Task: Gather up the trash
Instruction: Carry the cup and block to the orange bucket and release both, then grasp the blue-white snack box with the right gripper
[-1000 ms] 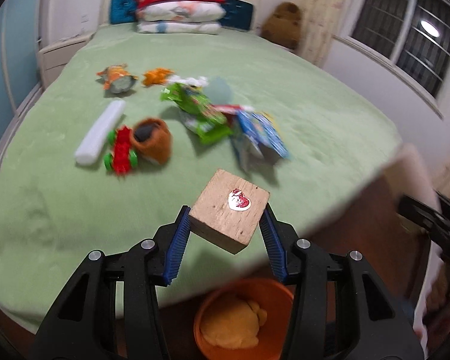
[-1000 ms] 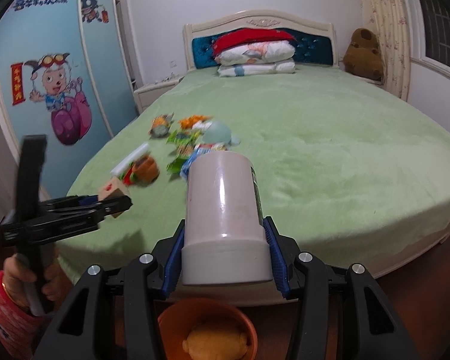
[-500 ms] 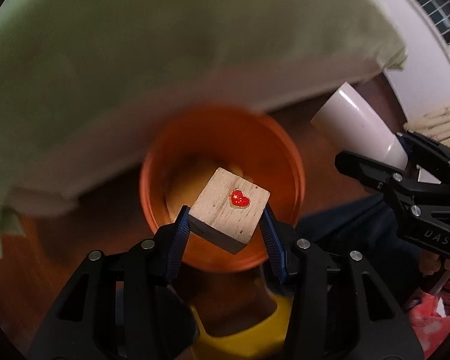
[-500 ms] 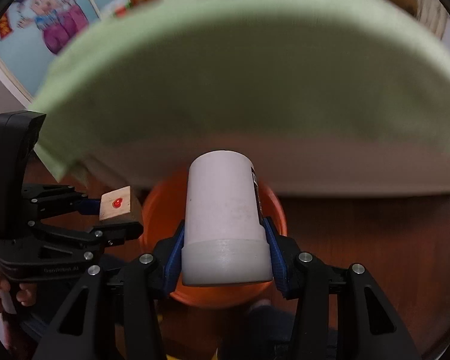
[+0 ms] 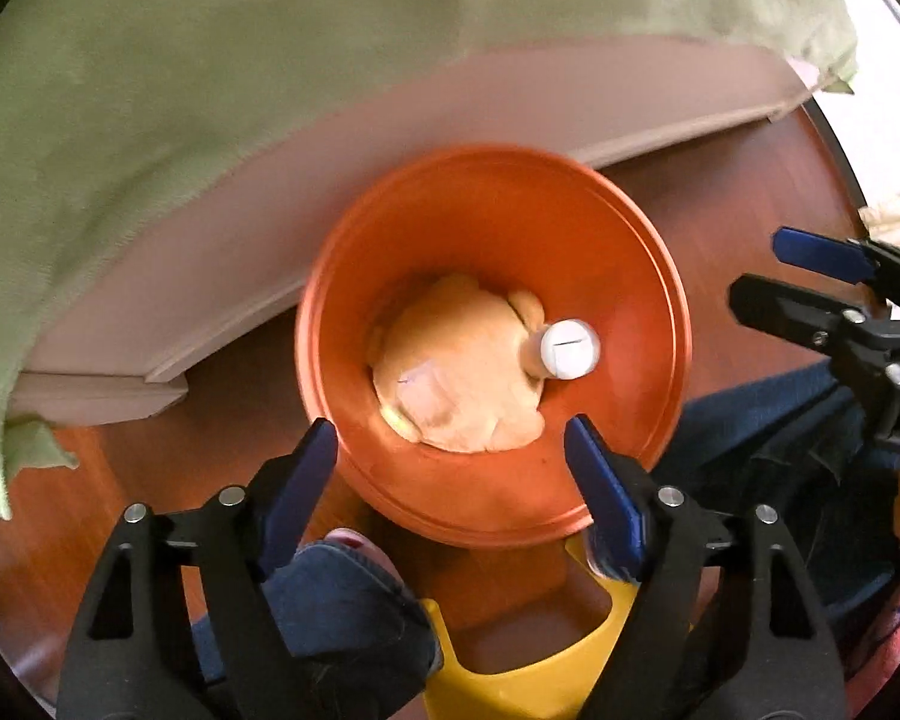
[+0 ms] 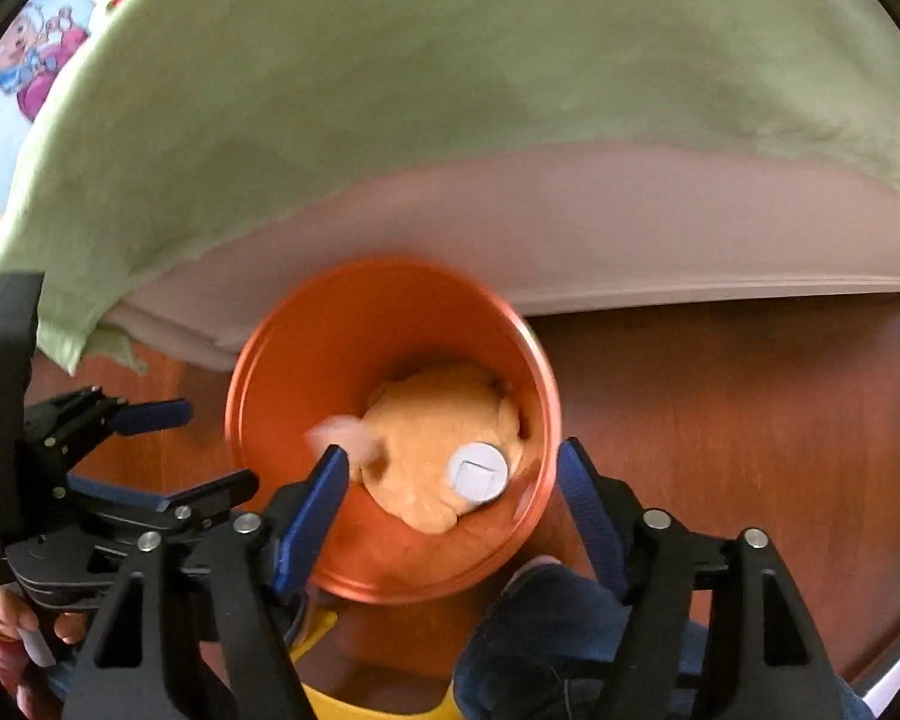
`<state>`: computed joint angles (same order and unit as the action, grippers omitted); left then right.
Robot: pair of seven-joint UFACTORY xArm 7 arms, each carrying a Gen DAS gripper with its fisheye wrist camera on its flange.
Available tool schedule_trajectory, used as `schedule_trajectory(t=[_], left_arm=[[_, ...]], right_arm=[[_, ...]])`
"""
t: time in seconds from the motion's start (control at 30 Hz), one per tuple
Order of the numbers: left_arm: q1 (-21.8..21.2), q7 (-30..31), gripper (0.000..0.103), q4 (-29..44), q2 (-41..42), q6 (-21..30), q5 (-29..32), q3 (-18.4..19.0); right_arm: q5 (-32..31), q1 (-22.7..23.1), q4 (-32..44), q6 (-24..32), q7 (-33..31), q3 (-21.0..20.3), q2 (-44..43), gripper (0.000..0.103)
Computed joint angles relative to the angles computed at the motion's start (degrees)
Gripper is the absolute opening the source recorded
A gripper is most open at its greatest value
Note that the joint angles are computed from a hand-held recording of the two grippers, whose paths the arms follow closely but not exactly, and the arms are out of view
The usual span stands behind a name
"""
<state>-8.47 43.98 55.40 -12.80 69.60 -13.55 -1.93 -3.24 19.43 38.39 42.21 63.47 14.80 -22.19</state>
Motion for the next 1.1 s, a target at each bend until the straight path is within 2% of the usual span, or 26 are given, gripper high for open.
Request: schedule_trajectory(t=[0.2, 0.27, 0.5, 0.73, 0.97, 1.1], left_arm=[[1.22, -1.50, 0.077, 2.21, 1.42, 0.99, -0.92, 0.82], [1.43, -1.85, 0.077, 1.76, 1.60, 0.23, -1.14, 0.77], [2.00, -2.60, 0.077, 1.41, 0.87, -0.91, -1.61, 0.95], [1.51, -0.92, 0.080, 2.77, -2.38, -2.91, -4.30, 1.76], [0.95, 0.31, 0.089, 6.80, -4.75, -7.81, -9.47, 3.30], [0.98, 0.27, 0.091, 8.67, -5.19, -11.81, -11.81, 4.11]], right_arm=[[-0.86, -0.51, -1.08, 0.71, 1.78, 0.63, -2.94, 0.071], [-0.86, -0.78, -1.34, 0.17, 0.77, -0.14, -2.97, 0.072], [-1.81, -1.18, -0.95, 1.55, 1.18, 0.93, -4.15, 0.072], [-7.29, -3.19, 3.61, 4.43, 1.27, 2.47, -6.52, 0.073], [-13.06, -6.69, 10.25, 4.83, 0.18, 3.53, -6.57, 0.075], [-16.89, -9.37, 14.76, 3.38, -0.64, 3.40, -4.73, 0.080]])
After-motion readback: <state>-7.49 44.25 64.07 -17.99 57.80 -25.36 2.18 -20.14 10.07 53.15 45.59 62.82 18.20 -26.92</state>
